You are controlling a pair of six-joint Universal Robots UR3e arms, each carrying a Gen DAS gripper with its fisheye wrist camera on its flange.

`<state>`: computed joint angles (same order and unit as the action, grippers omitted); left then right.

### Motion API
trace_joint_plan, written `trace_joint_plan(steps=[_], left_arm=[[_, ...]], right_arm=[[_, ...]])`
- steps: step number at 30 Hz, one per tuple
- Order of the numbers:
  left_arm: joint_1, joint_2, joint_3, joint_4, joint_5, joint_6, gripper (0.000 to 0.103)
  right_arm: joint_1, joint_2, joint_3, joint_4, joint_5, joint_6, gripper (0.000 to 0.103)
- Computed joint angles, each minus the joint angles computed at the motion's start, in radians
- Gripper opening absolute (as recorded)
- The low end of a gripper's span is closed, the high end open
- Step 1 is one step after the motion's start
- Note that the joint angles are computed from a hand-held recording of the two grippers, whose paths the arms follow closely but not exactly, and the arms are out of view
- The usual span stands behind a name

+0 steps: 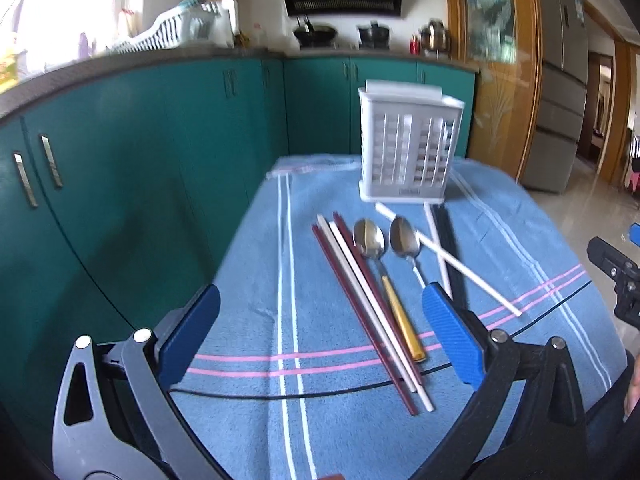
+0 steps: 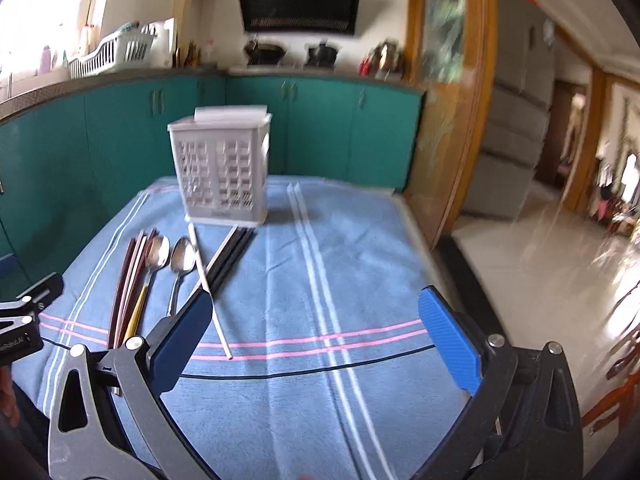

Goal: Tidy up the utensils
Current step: 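Grasp the beige chopstick with the right tool while the left tool approaches the red chopstick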

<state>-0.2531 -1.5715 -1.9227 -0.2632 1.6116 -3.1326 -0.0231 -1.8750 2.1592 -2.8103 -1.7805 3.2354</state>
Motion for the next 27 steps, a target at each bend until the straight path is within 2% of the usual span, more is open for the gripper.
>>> trace_joint_plan(steps=[1, 3, 4, 5, 6, 8, 10, 12, 16, 19, 21, 25, 27], left_arm=[[0.005, -0.033, 0.04, -0.027, -0.001, 0.001, 0.094], [0.03, -0.092, 0.129, -0.104, -0.028, -0.006, 0.067], [0.048, -0.116, 0.171, -0.148, -0.057, -0.009, 0.059], [0.071, -0.152, 0.234, -0.216, -0.098, -0.011, 0.044], [0.083, -0.177, 0.278, -0.267, -0.118, -0.013, 0.036], [0.095, -0.258, 0.408, -0.394, -0.132, 0.001, 0.035], [0.096, -0.306, 0.474, -0.435, -0.122, 0.012, 0.035], [0.106, -0.341, 0.522, -0.463, -0.141, 0.023, 0.036], [0.115, -0.403, 0.614, -0.524, -0.16, 0.028, 0.041], [0.114, -0.448, 0.677, -0.549, -0.165, 0.028, 0.043], [0.107, -0.47, 0.708, -0.56, -0.165, 0.021, 0.046], [0.093, -0.501, 0.746, -0.571, -0.166, 0.018, 0.046], [0.084, -0.506, 0.751, -0.574, -0.161, 0.016, 0.046]], right_arm=[[-0.034, 0.025, -0.027, 0.028, 0.054, -0.003, 0.1], [-0.1, 0.081, -0.1, 0.091, 0.192, -0.016, 0.096], [-0.116, 0.111, -0.141, 0.124, 0.24, -0.019, 0.087], [-0.127, 0.157, -0.201, 0.167, 0.283, -0.021, 0.076], [-0.132, 0.193, -0.244, 0.195, 0.316, -0.026, 0.07], [-0.133, 0.321, -0.396, 0.286, 0.399, -0.054, 0.049], [-0.103, 0.445, -0.543, 0.368, 0.423, -0.065, 0.042], [-0.057, 0.586, -0.716, 0.47, 0.415, -0.082, 0.04], [-0.002, 0.737, -0.905, 0.606, 0.396, -0.1, 0.04], [-0.008, 0.752, -0.91, 0.632, 0.41, -0.101, 0.04], [-0.019, 0.732, -0.875, 0.622, 0.421, -0.104, 0.034], [-0.052, 0.722, -0.871, 0.662, 0.459, -0.133, 0.009], [-0.059, 0.705, -0.847, 0.654, 0.468, -0.139, 0.007]])
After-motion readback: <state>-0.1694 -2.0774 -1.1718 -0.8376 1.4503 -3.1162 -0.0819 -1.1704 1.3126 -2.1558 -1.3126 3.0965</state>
